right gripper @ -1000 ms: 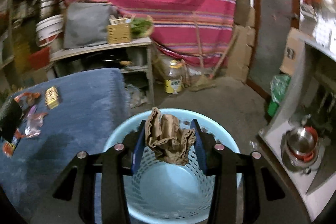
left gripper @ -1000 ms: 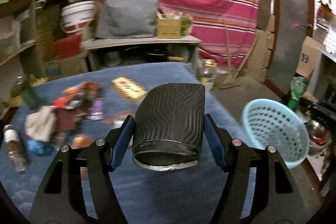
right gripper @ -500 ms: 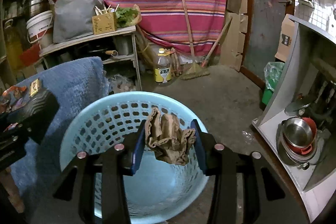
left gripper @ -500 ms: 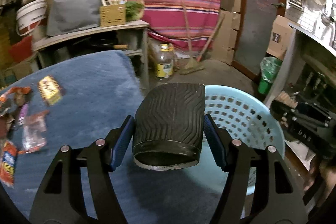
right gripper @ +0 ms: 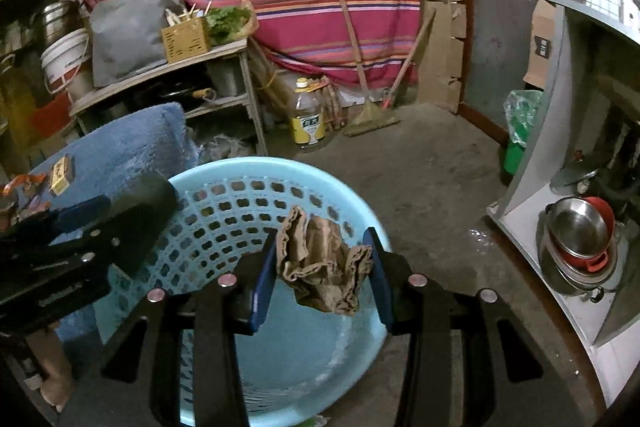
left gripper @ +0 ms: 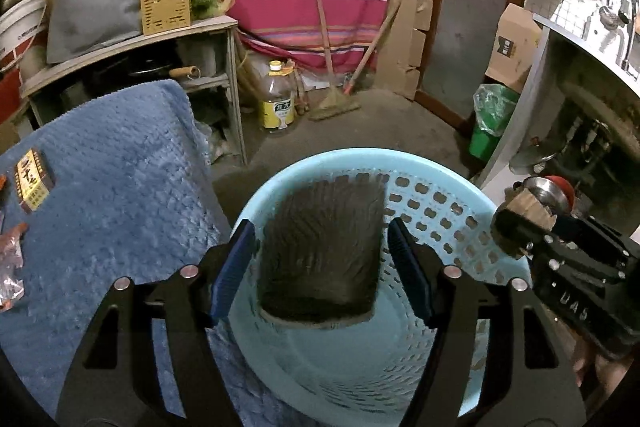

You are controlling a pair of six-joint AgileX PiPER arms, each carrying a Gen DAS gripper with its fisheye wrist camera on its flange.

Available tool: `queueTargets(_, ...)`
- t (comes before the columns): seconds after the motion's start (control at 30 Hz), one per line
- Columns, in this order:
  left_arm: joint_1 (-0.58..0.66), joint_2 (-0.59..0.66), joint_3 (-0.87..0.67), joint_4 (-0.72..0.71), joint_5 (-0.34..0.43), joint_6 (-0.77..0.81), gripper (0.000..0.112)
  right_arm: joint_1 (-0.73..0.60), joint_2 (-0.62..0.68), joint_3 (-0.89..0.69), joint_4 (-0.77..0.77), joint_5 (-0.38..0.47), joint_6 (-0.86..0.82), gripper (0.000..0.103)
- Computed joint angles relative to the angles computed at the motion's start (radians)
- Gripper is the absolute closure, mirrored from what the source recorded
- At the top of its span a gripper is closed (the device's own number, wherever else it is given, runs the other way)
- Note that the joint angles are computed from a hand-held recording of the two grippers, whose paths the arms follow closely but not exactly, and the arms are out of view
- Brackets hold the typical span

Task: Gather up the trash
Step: 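Carry both items to the blue basket and open the left tool over it, then open the right tool to drop the brown paper into the basket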

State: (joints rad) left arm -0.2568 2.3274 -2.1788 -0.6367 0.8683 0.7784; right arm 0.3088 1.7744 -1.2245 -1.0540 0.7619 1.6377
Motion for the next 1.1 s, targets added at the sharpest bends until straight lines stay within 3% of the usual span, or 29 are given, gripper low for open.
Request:
queueTargets(0.07, 0.006, -0.014, 0.016, -0.015, -0.009, 0.015, 0.031, 0.004, 0.028, -0.037, 0.026, 0.011, -0.041, 0.061)
queueTargets(0.27, 0.057, -0.089, 0.102, -0.048, -0.07, 0.069, 0.025, 0.009, 0.077, -0.107, 0.088, 0.011, -0.098, 0.061)
queueTargets(0.33, 0.091, -0.109, 0.117, -0.054, -0.084, 0.083, 0.021, 0.016, 0.098, -0.137, 0.106, 0.02, -0.117, 0.057)
queueTargets(0.47, 0.19, -0.148, 0.142, -0.091, -0.091, 0.15, 0.017, 0.051, 0.151, -0.222, 0.103, 0.121, -0.105, 0.024)
queueTargets(0.67, 0.326, -0.163, 0.145, -0.13, -0.115, 0.227, 0.015, 0.107, 0.166, -0.29, 0.092, 0.201, -0.082, 0.023)
queueTargets(0.9, 0.463, -0.032, -0.083, -0.079, -0.045, 0.108, 0.015, 0.237, 0.222, -0.439, 0.007, 0.272, -0.065, 0.02)
queueTargets(0.97, 0.495, 0.015, -0.162, -0.057, -0.021, 0.072, 0.015, 0.281, 0.271, -0.525, -0.022, 0.3, -0.078, 0.011)
queueTargets(1.1, 0.549, 0.132, -0.37, -0.005, 0.058, -0.01, 0.015, 0.333, 0.372, -0.706, -0.03, 0.333, -0.159, 0.011)
